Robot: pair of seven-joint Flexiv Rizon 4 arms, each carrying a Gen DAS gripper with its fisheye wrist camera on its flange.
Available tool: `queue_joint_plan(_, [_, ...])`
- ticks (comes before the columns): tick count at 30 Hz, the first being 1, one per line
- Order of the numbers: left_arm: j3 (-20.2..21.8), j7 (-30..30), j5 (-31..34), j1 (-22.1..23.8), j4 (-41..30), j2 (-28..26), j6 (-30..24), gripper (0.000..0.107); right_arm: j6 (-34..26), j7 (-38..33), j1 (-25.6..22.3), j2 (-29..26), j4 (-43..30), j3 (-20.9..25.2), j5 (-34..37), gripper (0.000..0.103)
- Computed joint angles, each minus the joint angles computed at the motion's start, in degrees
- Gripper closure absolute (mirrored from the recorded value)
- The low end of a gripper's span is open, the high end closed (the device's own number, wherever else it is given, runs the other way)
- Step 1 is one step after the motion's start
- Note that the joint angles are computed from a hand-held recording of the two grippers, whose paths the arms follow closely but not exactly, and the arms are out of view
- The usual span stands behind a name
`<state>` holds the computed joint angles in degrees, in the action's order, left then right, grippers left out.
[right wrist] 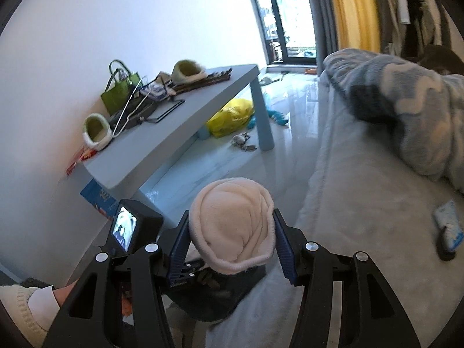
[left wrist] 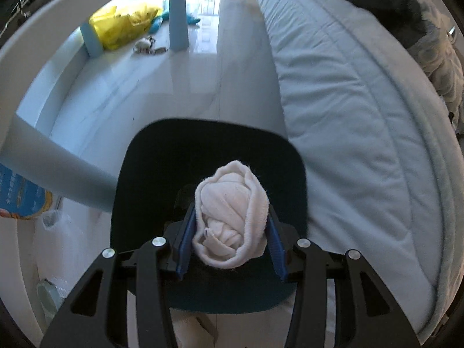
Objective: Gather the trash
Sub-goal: 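Open the left tool over the green bin to drop its tissue while the right tool lowers its tissue in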
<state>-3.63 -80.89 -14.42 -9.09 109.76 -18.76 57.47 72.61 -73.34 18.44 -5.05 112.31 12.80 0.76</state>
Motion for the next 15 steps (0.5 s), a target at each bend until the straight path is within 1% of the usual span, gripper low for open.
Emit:
queue_joint_plan(7, [0.16, -0.15, -1.90, 1.46, 0.58, -0.59, -3.20, 0.058, -1.76, -0.02, 1.05, -3.95, -2.34, 0.75, 0.13, 0.049])
queue_joint_plan(10, [0.88, -1.01, -0.70, 1.27, 0.69, -0.52, -3.83, 0.056, -2.87, -0.49, 0.98, -4.93, -2.94, 1.24, 1.17, 0.048])
queue_joint_plan(12, [1.39, -1.83, 0.13, 1.25, 1.16, -0.05, -3.50, 0.045, -3.12, -0.08, 1.21, -5.49, -2.90, 1.11, 0.84, 0.048])
queue_joint_plan(15, [0.98, -1.11, -1.54, 2.16, 2.39, 0.89, -2.65, 0.037, -4.26, 0.40, 1.21, -6.80, -3.25, 1.14, 1.06, 0.049])
